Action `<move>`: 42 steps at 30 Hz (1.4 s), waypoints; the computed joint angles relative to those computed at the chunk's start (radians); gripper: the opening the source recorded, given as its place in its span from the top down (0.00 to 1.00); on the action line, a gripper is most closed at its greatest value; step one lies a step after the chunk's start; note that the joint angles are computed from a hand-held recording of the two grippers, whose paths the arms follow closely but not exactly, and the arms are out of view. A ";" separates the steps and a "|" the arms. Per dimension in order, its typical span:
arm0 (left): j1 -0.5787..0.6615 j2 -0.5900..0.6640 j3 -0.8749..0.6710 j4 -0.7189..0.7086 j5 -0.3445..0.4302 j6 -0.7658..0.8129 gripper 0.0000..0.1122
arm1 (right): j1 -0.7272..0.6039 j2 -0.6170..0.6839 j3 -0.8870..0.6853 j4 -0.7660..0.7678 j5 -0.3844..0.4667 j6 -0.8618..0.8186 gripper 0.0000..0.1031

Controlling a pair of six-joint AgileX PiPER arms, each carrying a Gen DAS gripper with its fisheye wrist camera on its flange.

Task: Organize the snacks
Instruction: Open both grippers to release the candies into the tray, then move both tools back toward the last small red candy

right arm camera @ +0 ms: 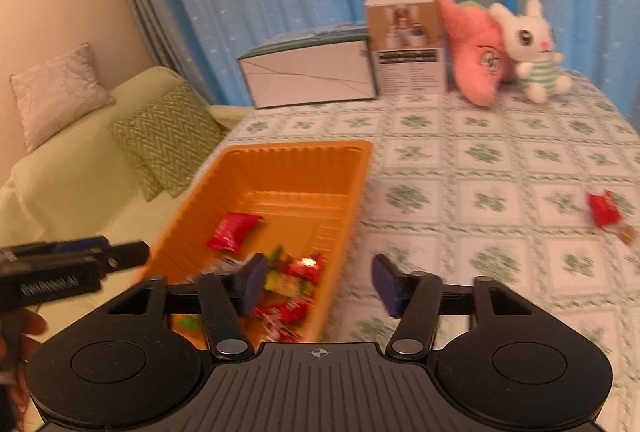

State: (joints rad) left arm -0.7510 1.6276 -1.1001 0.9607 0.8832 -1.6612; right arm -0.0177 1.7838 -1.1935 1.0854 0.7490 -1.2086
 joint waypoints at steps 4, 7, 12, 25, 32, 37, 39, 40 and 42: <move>-0.046 0.024 -0.051 -0.014 0.028 0.009 0.43 | -0.073 -0.035 0.036 -0.036 0.007 -0.006 0.32; -0.087 0.048 -0.095 -0.018 0.053 0.009 0.43 | -0.134 -0.067 0.069 -0.045 0.006 -0.046 0.32; -0.144 0.112 -0.198 -0.032 0.077 0.036 0.43 | -0.239 -0.102 0.089 -0.067 0.019 -0.088 0.32; -0.213 0.343 -0.555 -0.107 0.081 0.212 0.43 | -0.464 -0.092 0.021 -0.143 0.071 -0.073 0.32; -0.215 0.458 -0.741 -0.170 0.083 0.322 0.43 | -0.538 -0.054 -0.032 -0.156 0.089 -0.067 0.32; -0.207 0.497 -0.803 -0.204 0.040 0.340 0.44 | -0.563 -0.026 -0.067 -0.166 0.096 -0.055 0.32; -0.200 0.500 -0.803 -0.207 0.000 0.324 0.44 | -0.570 -0.014 -0.080 -0.168 0.098 -0.047 0.32; -0.198 0.506 -0.814 -0.216 -0.005 0.326 0.44 | -0.574 -0.008 -0.088 -0.168 0.101 -0.041 0.32; -0.191 0.521 -0.838 -0.234 -0.013 0.336 0.44 | -0.578 0.004 -0.102 -0.171 0.103 -0.033 0.32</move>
State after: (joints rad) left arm -0.9423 2.1484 -1.9383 0.7271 0.8700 -1.3254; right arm -0.5954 1.7877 -1.2956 0.9142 0.8517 -1.2417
